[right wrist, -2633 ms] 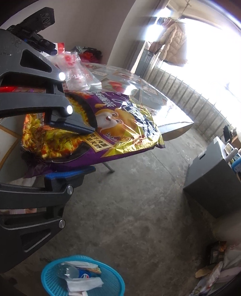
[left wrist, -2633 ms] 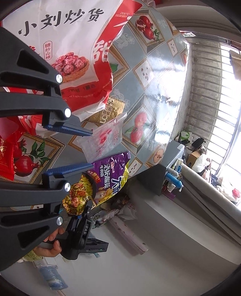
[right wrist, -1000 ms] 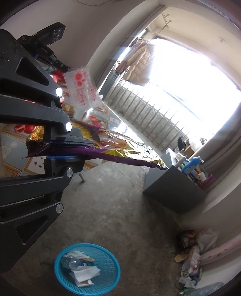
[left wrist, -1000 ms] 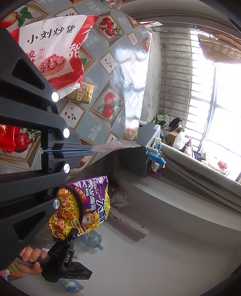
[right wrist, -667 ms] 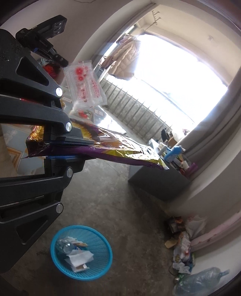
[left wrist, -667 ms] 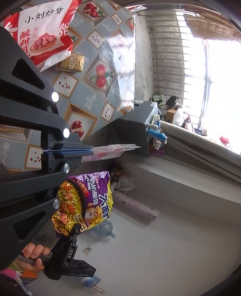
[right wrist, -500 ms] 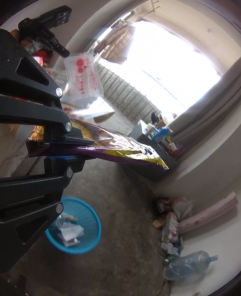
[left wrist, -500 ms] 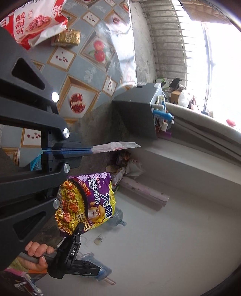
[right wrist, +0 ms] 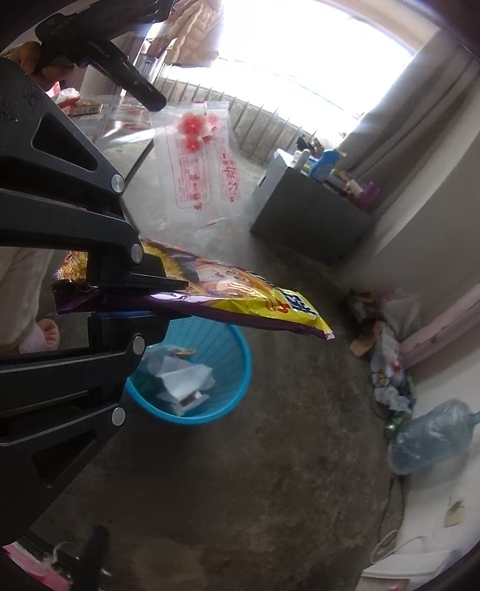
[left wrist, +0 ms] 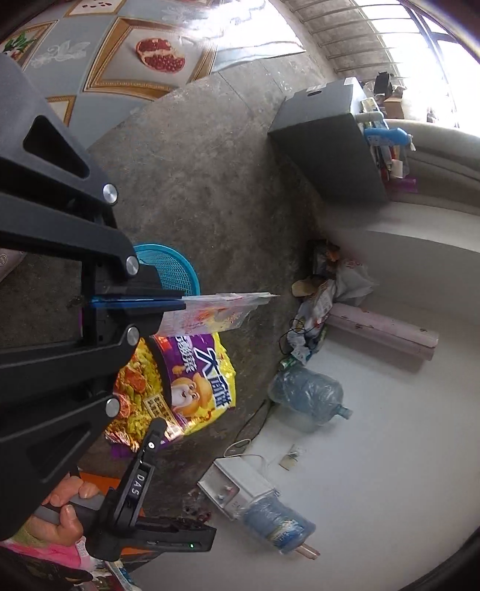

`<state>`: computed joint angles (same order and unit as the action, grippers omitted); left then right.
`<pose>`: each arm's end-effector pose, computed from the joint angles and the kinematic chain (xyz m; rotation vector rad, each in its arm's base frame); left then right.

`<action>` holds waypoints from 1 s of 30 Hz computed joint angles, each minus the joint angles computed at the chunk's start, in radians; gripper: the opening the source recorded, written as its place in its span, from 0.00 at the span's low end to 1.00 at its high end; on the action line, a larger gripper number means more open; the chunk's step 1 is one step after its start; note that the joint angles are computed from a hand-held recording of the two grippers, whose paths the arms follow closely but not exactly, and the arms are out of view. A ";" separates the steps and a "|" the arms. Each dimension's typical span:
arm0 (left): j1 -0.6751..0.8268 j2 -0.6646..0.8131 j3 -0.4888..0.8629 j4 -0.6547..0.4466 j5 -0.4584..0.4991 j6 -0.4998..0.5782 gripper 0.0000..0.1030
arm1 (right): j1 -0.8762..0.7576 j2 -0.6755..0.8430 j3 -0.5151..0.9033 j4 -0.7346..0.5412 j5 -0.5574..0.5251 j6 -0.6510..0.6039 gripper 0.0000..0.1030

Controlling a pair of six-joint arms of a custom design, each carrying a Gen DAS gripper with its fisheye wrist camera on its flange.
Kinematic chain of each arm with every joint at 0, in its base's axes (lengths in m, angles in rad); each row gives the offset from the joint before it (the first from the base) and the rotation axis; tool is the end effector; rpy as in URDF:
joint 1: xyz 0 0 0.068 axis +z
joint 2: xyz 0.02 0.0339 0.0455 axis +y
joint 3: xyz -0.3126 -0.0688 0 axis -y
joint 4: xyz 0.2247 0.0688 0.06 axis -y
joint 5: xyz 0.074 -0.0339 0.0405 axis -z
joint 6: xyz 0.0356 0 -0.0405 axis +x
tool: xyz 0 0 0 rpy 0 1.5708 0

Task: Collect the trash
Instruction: 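Carry packet and clear bag over the wastebasket and open both grippers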

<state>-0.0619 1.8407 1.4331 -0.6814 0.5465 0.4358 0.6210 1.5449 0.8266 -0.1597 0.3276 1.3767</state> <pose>0.3799 -0.0421 0.2883 0.7870 2.3942 -0.5776 0.2420 0.1591 0.2404 1.0401 2.2240 0.5246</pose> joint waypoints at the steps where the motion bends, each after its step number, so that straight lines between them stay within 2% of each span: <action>1: -0.010 0.018 0.008 0.003 -0.010 -0.005 0.00 | -0.023 0.032 -0.031 0.057 -0.054 0.014 0.07; 8: -0.028 0.101 0.037 0.021 -0.061 -0.014 0.00 | -0.159 0.258 -0.158 0.367 -0.323 0.103 0.07; 11: -0.033 0.128 0.051 0.025 -0.081 -0.020 0.00 | -0.238 0.385 -0.153 0.480 -0.445 0.115 0.12; 13: -0.041 0.143 0.060 0.032 -0.096 -0.028 0.00 | -0.281 0.462 -0.104 0.456 -0.492 0.092 0.32; 16: -0.055 0.162 0.070 0.040 -0.114 -0.040 0.00 | -0.283 0.476 -0.030 0.315 -0.405 0.040 0.46; 19: -0.073 0.173 0.070 0.047 -0.125 -0.048 0.00 | -0.263 0.396 -0.105 0.386 -0.313 0.064 0.49; 23: -0.117 0.209 0.086 0.052 -0.156 -0.057 0.00 | -0.214 0.251 -0.171 0.329 -0.172 0.095 0.50; 27: -0.190 0.283 0.128 0.043 -0.217 -0.080 0.00 | -0.155 0.147 -0.219 0.290 -0.102 0.157 0.52; 29: -0.227 0.351 0.178 0.016 -0.279 -0.105 0.01 | -0.134 0.121 -0.230 0.272 -0.085 0.187 0.52; 30: -0.243 0.395 0.219 -0.024 -0.308 -0.109 0.08 | -0.133 0.116 -0.229 0.268 -0.087 0.194 0.52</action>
